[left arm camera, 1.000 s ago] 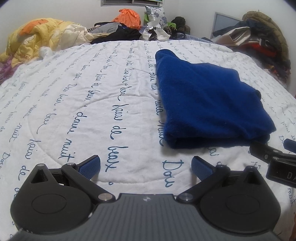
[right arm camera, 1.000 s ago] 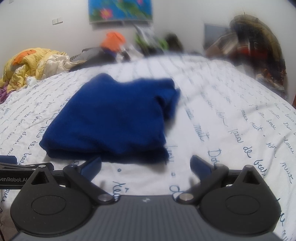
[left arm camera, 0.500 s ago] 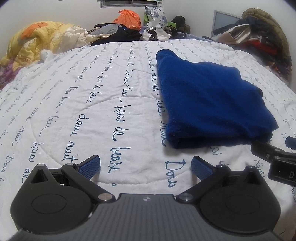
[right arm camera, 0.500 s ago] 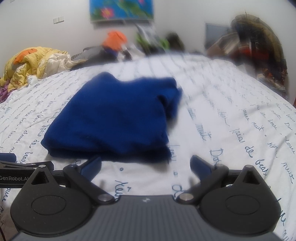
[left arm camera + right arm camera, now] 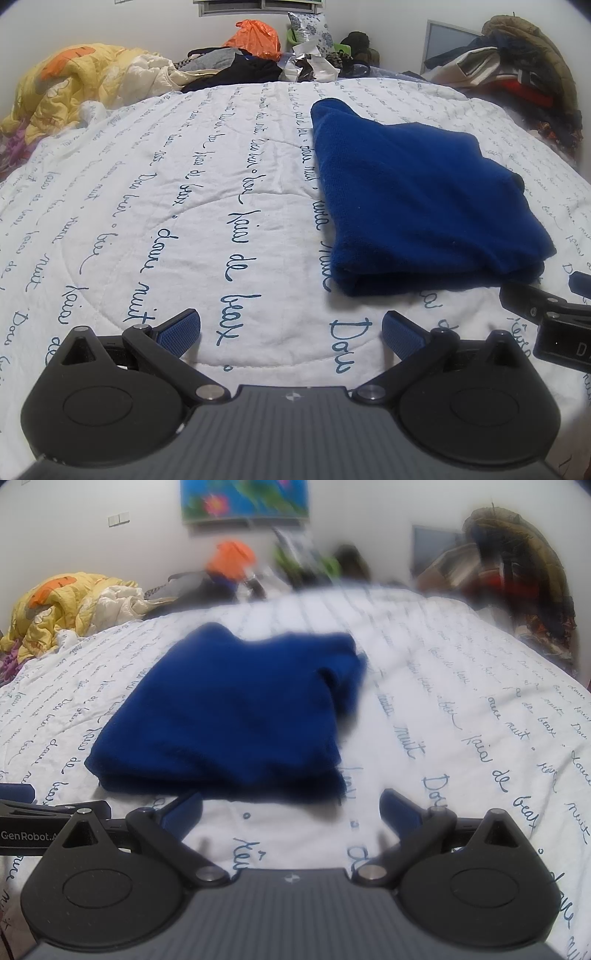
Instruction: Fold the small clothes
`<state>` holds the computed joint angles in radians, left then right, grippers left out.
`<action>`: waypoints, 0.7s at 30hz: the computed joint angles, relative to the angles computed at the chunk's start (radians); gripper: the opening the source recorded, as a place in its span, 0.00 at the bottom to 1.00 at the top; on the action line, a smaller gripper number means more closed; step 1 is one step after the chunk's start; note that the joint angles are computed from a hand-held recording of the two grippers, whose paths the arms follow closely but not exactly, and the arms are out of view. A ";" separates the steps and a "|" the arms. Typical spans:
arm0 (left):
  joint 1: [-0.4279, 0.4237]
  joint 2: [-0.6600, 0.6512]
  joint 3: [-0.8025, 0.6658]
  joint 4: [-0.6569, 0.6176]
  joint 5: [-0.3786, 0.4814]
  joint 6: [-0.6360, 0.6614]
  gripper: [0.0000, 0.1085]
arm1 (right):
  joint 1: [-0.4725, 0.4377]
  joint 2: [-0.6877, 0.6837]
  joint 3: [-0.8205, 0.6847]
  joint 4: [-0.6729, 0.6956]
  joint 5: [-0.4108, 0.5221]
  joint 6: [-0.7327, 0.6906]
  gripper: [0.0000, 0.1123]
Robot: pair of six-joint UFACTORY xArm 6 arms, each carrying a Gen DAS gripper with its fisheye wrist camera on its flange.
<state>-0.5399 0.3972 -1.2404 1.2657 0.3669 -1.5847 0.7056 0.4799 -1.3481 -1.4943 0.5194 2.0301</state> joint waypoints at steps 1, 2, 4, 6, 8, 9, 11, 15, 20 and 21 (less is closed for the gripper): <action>0.000 0.000 0.000 0.000 0.000 0.000 0.95 | 0.000 -0.001 0.001 0.000 0.001 -0.001 0.92; 0.000 0.000 0.000 -0.001 0.001 0.001 0.95 | 0.000 -0.001 0.001 0.000 0.001 0.000 0.92; 0.000 0.001 -0.001 0.000 0.001 0.000 0.95 | 0.000 0.000 0.000 0.000 0.000 0.000 0.92; 0.000 0.001 -0.001 0.000 0.001 0.001 0.95 | 0.003 0.003 -0.002 0.002 0.001 0.000 0.92; 0.000 0.001 -0.002 -0.001 0.001 0.000 0.95 | 0.003 0.003 -0.003 0.002 0.002 0.001 0.92; 0.000 0.001 -0.002 -0.001 0.001 0.000 0.95 | 0.002 0.003 -0.002 0.001 0.001 0.001 0.92; -0.001 0.002 -0.002 -0.001 0.001 0.001 0.95 | 0.002 0.003 -0.002 0.001 0.001 0.000 0.92; 0.000 0.002 -0.001 -0.001 0.001 0.002 0.95 | 0.003 0.003 -0.002 0.001 0.002 0.000 0.92; -0.002 0.001 -0.002 0.022 0.006 -0.012 0.95 | 0.004 0.006 -0.005 0.005 0.000 -0.001 0.92; -0.002 0.000 -0.002 0.031 0.008 -0.018 0.95 | 0.003 0.005 -0.005 0.004 0.000 -0.001 0.92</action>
<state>-0.5421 0.3977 -1.2422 1.2970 0.3748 -1.6027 0.7089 0.4853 -1.3533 -1.4900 0.5194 2.0290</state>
